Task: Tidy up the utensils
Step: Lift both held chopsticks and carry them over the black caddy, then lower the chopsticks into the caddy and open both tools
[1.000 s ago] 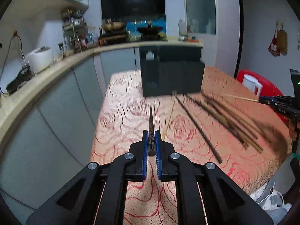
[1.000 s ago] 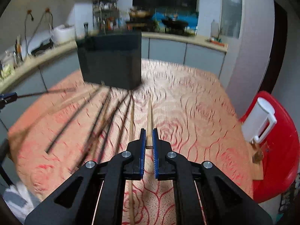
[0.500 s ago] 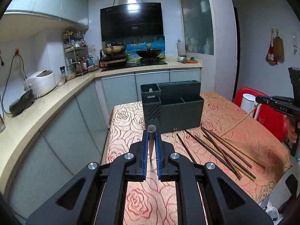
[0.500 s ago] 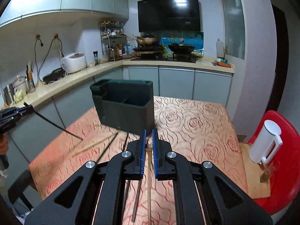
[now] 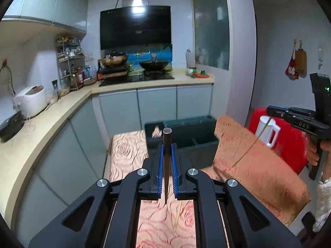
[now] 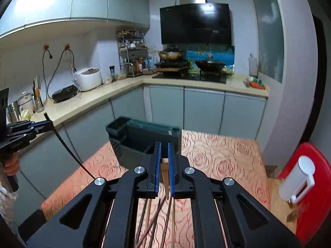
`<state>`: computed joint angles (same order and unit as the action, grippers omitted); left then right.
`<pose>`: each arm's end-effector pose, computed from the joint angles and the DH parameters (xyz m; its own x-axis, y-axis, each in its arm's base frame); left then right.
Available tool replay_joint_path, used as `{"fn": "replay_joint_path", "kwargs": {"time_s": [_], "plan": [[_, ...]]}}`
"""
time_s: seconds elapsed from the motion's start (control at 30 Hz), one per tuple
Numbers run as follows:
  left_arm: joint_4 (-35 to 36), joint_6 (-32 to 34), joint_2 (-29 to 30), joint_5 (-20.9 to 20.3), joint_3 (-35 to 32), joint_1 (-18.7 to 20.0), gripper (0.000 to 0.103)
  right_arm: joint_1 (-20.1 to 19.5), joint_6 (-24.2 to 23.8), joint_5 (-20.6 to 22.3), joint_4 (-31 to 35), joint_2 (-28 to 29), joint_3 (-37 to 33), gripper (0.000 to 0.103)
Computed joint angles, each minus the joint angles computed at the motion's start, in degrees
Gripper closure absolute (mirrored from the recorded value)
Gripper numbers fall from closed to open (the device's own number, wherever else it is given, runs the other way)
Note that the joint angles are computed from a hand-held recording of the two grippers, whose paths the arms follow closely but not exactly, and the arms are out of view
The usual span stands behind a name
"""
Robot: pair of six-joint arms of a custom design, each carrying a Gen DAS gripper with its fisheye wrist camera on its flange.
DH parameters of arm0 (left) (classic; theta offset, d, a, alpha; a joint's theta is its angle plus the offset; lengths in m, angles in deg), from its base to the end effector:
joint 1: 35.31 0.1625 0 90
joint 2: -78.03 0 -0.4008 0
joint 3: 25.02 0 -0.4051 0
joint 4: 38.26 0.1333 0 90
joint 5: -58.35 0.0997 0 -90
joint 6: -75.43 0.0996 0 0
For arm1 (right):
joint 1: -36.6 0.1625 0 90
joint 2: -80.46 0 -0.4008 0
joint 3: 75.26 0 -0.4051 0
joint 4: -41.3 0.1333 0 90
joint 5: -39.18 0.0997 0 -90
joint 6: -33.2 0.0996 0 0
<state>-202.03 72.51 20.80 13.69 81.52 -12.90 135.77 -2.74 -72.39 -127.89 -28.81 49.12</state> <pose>-0.4776 -0.4178 0.1699 -0.5824 0.5192 -0.6255 0.8129 0.3739 -0.4465 0.1569 -0.3654 0.4844 -0.7451 -0.1090 0.6580 -0.6262 0.4540 -0.6339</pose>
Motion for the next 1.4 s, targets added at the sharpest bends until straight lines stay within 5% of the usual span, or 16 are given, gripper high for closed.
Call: {"fn": "replay_joint_path", "kwargs": {"time_s": [0.33,0.6,1.1,1.23,1.37,1.4], "plan": [[-2.30,7.13,8.64,-1.66,-14.18,1.13,0.096,4.30,1.15,-1.19,-2.73,7.96,-9.10,0.095],[-3.98,9.97,17.01,-2.14,-23.52,3.11,0.096,2.37,1.70,-0.19,-5.38,14.32,-13.76,0.095],[-1.43,5.88,19.60,-3.09,-22.15,6.99,0.095,-1.14,0.91,-2.59,-5.52,17.34,-10.82,0.095],[-2.48,5.65,18.77,-2.26,-20.59,6.81,0.073,-1.19,1.69,-2.80,-6.33,17.53,-10.60,0.093],[-3.91,5.90,17.81,-1.86,-19.36,6.29,0.058,-0.88,1.89,-3.33,-7.84,17.19,-9.96,0.061],[-4.59,6.19,17.47,-1.58,-18.84,6.05,0.053,-0.83,1.76,-3.27,-8.66,17.02,-9.65,0.059]]}}
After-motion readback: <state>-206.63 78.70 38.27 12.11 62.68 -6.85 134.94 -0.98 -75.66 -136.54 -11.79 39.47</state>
